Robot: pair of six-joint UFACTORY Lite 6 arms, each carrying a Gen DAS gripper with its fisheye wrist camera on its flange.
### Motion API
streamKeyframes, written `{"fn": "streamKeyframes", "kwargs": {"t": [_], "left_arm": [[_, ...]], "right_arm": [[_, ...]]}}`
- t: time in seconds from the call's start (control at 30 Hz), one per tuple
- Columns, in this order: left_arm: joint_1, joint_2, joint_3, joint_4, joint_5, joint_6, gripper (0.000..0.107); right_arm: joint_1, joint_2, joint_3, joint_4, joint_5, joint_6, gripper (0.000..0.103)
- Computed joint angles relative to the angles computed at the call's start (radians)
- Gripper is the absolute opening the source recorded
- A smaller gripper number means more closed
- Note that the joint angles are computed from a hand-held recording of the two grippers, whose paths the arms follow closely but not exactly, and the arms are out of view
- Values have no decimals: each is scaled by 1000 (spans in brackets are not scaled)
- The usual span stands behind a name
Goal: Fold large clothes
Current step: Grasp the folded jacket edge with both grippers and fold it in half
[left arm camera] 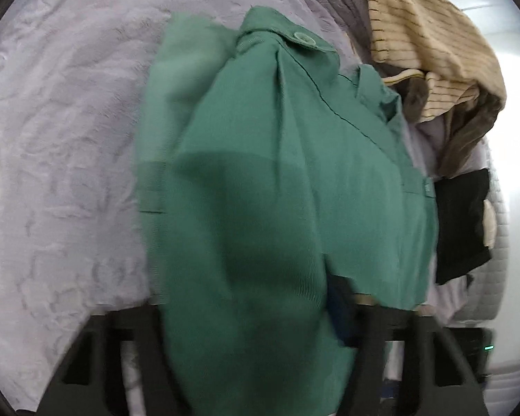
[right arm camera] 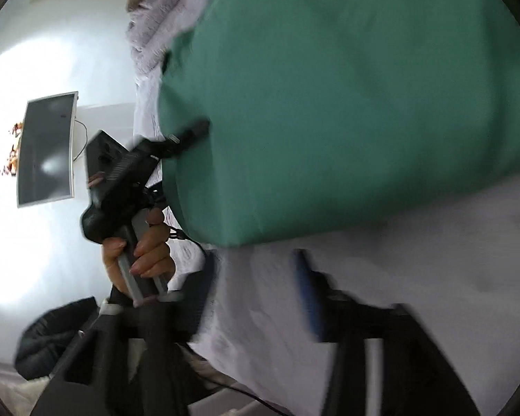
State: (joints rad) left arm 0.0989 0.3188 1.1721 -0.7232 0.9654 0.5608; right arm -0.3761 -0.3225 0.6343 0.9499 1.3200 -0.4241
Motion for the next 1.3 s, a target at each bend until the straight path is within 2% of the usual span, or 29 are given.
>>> {"fn": "streamKeyframes", "kwargs": {"t": [0.03,0.1,0.13,0.2,0.33,0.4,0.5,0.63,0.73,0.87,1.0,1.1,1.17,1.2,1.23,1.27,1.3], "left_arm": [[-3,-8,1,19,-6,-14,33],[-10,-22,5,36,-15,-34,24],[-10,-38,1,42,-19,-34,22],[-23,-84,-9,56,-35,-47,20],[-48,-149,14,-3,-15,-69,20],[-65,-175,31,-33,3,-83,20],[-163,-193,92,-41,-4,-155,20],[-357,-163,219,-27,-66,-271,20],[-505,-57,384,-26,-100,-356,20],[-727,187,683,113,-118,-495,20],[-846,454,935,216,-89,-641,20],[-887,530,996,264,-91,-707,20],[-916,514,981,328,-113,-752,20],[-933,506,987,375,-119,-783,27],[-941,473,951,392,-132,-783,37],[-942,444,916,394,-152,-778,63],[-949,409,881,413,-177,-794,76]], "right_arm": [[-52,3,25,-6,32,-28,66],[-126,14,63,-10,42,-71,55],[-165,16,91,-20,17,-84,32],[-172,61,133,-51,-62,-80,10],[-110,195,128,-55,-265,-147,9],[-111,298,83,13,-275,-221,5],[-153,359,13,113,-265,-312,5],[-248,385,22,91,-132,-381,5],[-336,357,31,39,-48,-418,10],[-559,364,82,-43,79,-472,10],[-725,465,166,-121,115,-518,10],[-823,547,231,-162,127,-542,12],[-867,592,271,-172,137,-551,14],[-890,605,289,-182,150,-556,16],[-904,621,308,-181,159,-562,25],[-931,622,315,-194,178,-569,42],[-935,638,337,-186,187,-564,51]]}}
